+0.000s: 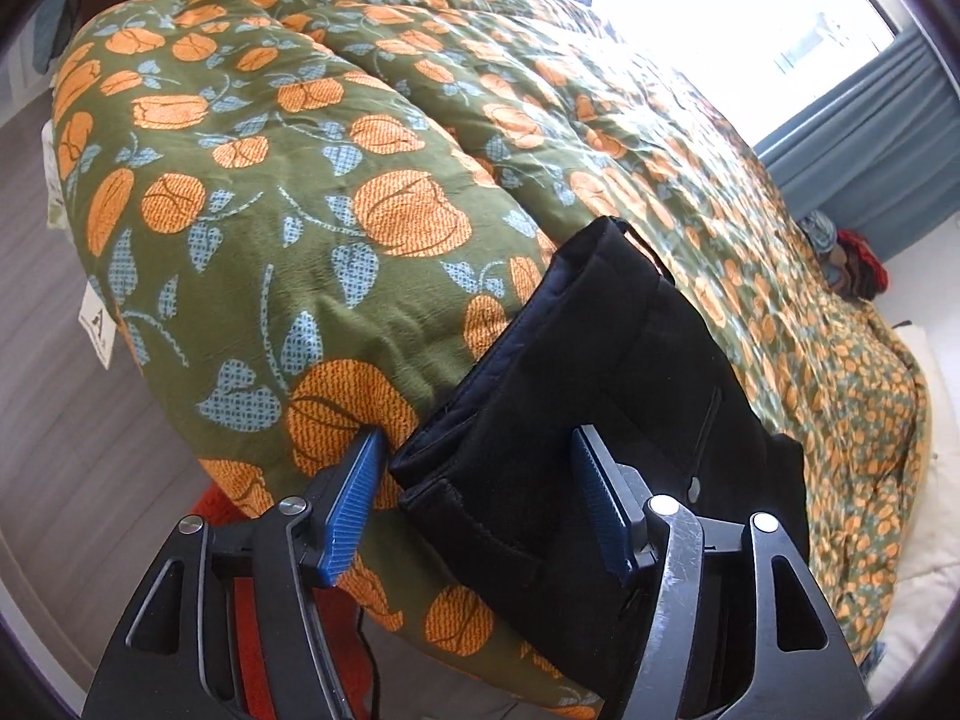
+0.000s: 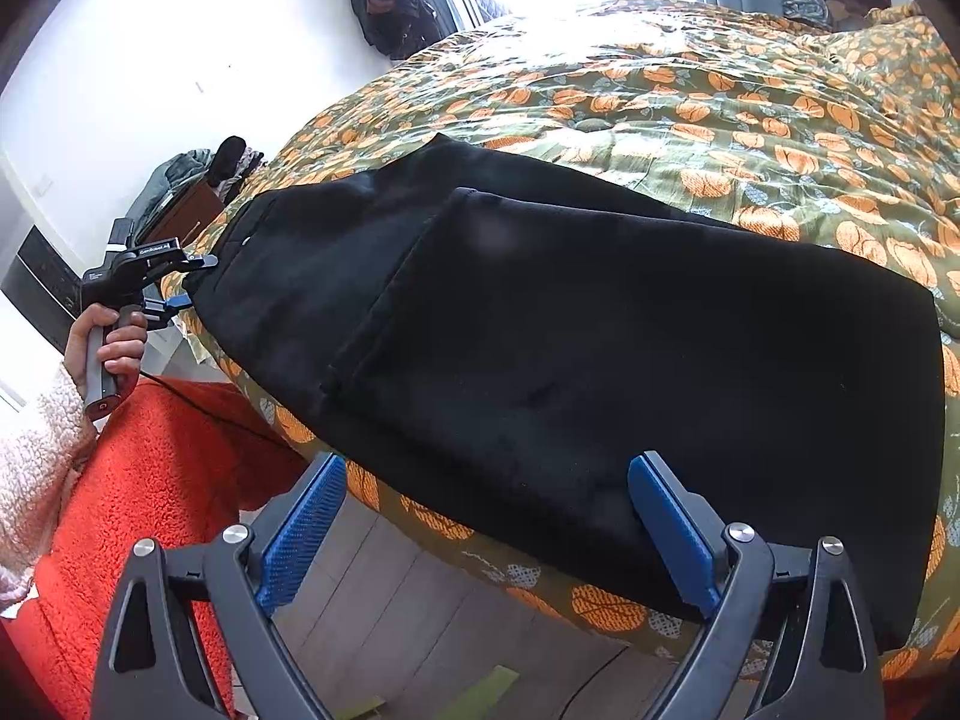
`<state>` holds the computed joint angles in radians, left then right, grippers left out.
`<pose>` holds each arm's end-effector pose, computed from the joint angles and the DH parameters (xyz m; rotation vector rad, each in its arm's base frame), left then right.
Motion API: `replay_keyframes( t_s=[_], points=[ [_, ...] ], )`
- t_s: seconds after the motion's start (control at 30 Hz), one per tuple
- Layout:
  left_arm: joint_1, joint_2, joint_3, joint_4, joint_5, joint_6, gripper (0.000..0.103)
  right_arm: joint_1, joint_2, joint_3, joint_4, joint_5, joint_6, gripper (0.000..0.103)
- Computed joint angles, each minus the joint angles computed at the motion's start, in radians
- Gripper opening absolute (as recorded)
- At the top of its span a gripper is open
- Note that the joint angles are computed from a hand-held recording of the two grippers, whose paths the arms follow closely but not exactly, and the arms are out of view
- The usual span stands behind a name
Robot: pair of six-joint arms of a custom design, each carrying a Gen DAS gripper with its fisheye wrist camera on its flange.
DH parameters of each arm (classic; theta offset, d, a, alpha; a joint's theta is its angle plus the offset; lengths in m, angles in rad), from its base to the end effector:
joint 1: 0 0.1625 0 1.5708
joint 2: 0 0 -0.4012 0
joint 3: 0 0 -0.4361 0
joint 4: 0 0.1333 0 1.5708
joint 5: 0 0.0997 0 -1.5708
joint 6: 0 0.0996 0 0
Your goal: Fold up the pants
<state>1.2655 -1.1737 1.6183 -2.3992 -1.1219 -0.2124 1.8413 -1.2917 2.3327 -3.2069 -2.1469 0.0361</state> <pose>-0.0345 -0.6968 0.2990 0.0058 2.7315 -0.6720 0.1992 -0.4224 0.1586 0.0675 -2.5374 0.8805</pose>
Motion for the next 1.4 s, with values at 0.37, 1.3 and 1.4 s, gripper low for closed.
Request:
replay_keyframes(
  t_s=[0.37, 1.3, 1.4],
  points=[
    [-0.146, -0.147, 0.122, -0.084, 0.02, 0.171, 0.016, 0.018, -0.022, -0.017, -0.044, 0.009, -0.042, 0.088],
    [-0.471, -0.009, 0.212, 0.06, -0.102, 0.234, 0.064, -0.082, -0.297, 0.185, -0.301, -0.092, -0.003, 0.087],
    [-0.414, 0.03, 0.164, 0.063, 0.046, 0.191, 0.043, -0.088, -0.277, 0.172, -0.293, -0.005, 0.01, 0.087]
  ],
)
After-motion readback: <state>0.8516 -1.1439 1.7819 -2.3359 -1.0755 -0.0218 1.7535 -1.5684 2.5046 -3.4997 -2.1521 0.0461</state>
